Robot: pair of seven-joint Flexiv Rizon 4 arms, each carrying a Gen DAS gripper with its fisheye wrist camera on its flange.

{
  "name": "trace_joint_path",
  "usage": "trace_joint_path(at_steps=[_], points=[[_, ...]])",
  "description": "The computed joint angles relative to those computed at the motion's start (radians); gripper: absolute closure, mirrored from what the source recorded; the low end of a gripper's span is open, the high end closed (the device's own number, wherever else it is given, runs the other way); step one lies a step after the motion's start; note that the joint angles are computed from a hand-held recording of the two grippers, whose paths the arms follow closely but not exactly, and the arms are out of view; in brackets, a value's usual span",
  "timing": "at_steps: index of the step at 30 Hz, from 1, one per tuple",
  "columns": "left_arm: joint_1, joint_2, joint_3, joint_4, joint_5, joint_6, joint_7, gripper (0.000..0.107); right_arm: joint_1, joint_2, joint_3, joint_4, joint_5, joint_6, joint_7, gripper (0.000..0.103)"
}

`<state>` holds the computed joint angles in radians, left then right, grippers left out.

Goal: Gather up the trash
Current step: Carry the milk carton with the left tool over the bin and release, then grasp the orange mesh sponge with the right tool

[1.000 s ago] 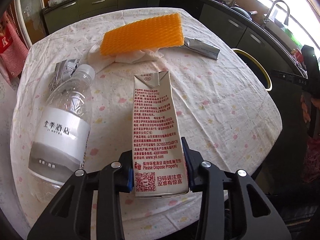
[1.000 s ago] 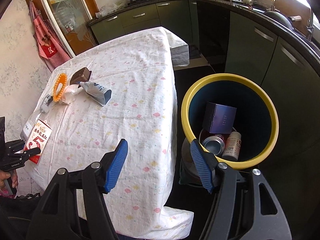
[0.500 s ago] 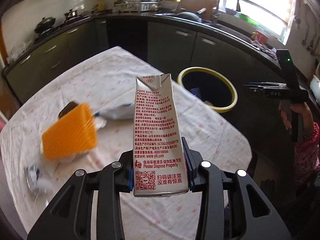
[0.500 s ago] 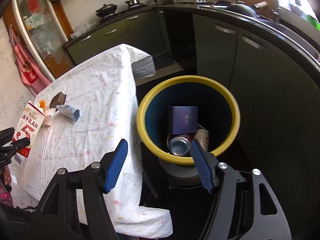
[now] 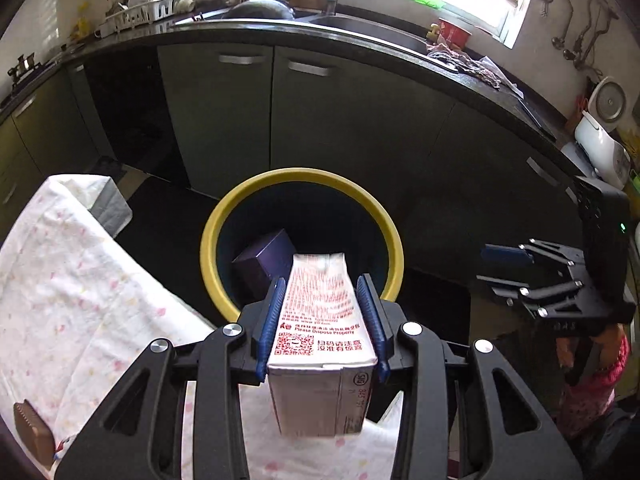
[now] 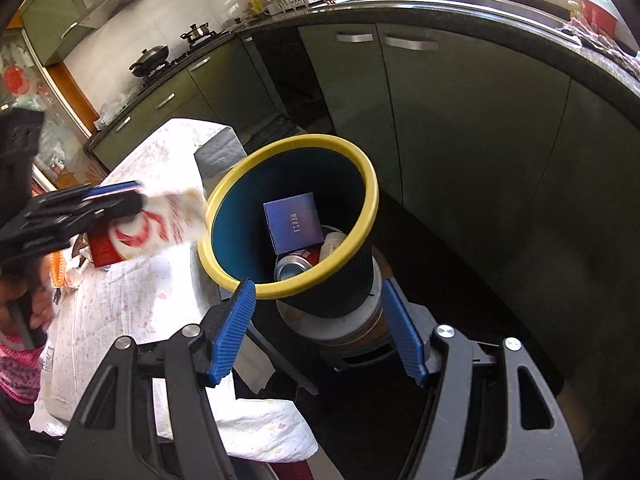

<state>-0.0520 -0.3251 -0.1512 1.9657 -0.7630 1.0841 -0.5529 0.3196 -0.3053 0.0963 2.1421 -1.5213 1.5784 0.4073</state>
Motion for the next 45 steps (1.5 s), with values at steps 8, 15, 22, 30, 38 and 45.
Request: trace_joint_path(at_steps=[8,15,22,30,38,45], points=[[0.027,-0.029,-0.084,0.010,-0.098,0.169,0.032,0.027,0.028,0.002,-0.001,0.004,0.044,-0.006,-0.041,0.041],[0.028,0.178,-0.084,0.164,-0.481,0.217,0.305,0.024,0.051,-0.016,-0.011,-0.033,0.013,0.000,-0.012,0.041],[-0.045,0.453,0.082,0.345,-0.805,0.236,0.546,0.008,0.113,-0.036,0.019,-0.063,0.204,-0.033,-0.234,0.041],[0.012,0.617,0.286,0.503,-0.702,0.362,0.435,0.008,0.139,-0.189,0.213,-0.251,0.582,-0.120,-0.717,0.040],[0.148,0.658,0.295,0.557,-0.926,0.420,0.668,0.008,0.179,-0.450,0.495,-0.650,0.809,-0.312,-1.208,0.040],[0.226,0.665,0.305,0.591,-0.863,0.316,0.665,0.008,0.311,-0.663,0.598,-1.047,0.932,-0.514,-1.452,0.040]])
